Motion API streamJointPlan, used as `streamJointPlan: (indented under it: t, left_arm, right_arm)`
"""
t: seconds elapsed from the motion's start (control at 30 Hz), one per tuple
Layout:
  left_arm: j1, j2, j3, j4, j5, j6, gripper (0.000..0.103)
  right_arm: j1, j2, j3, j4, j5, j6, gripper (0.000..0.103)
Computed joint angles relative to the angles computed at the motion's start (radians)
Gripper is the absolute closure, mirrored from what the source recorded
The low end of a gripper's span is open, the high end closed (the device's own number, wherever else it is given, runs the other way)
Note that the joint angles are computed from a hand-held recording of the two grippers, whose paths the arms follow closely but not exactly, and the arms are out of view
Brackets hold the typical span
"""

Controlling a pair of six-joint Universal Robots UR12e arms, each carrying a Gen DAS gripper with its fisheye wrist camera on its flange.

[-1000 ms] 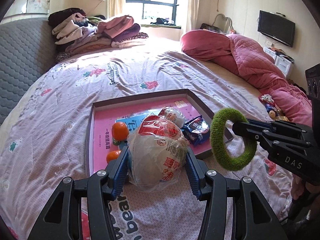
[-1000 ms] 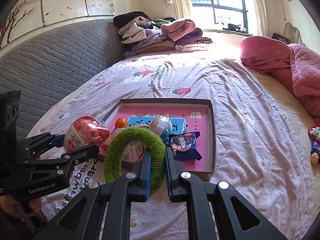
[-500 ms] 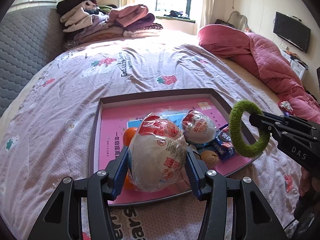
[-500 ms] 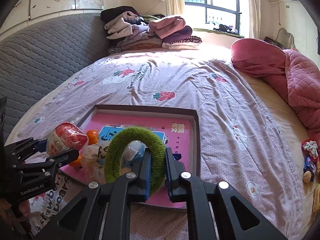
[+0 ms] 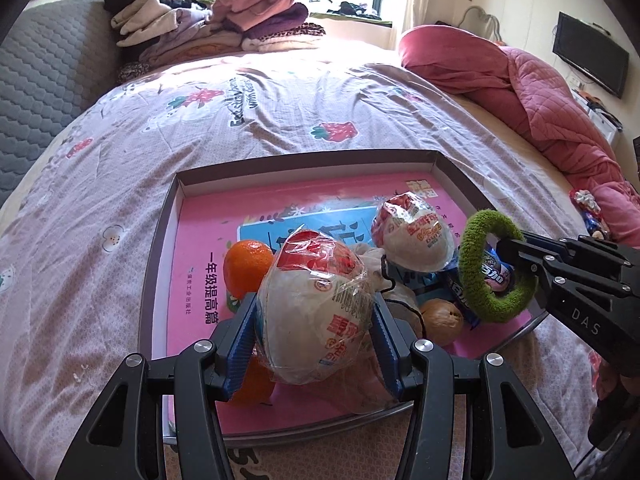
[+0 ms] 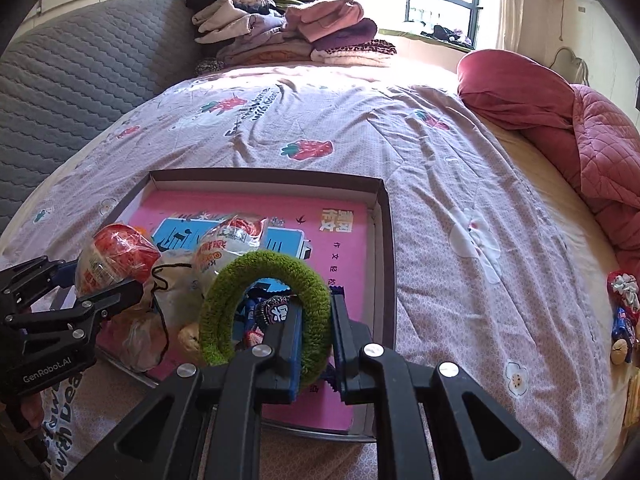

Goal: Organize objects
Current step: 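Lower the egg into the tray and open the left gripper while the right gripper releases the ring there, then withdraw both open grippers back from the tray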

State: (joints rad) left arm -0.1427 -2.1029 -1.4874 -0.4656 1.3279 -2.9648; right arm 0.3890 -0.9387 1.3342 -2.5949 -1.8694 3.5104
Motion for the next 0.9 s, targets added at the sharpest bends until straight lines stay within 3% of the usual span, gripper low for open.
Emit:
streamJointPlan:
  t: [0.37, 0.53, 0.9]
  left_arm:
    - [0.001, -0.001, 0.002, -0.031, -0.001, -0.001, 0.048]
    - [0.006, 0.007, -0.004, -0.020, -0.006, -0.016, 0.043]
    - [0.006, 0.042, -0.033, 0.045, -0.013, -0.034, 0.032]
  right_arm:
    - [0.004, -0.001, -0.003, 0.014, -0.013, 0.005, 0.085]
    - [0.006, -0.004, 0.000, -0.004, -0.037, 0.009, 0.058]
    - [0.019, -0.019, 0.014, -0.085, -0.069, -0.015, 0.056]
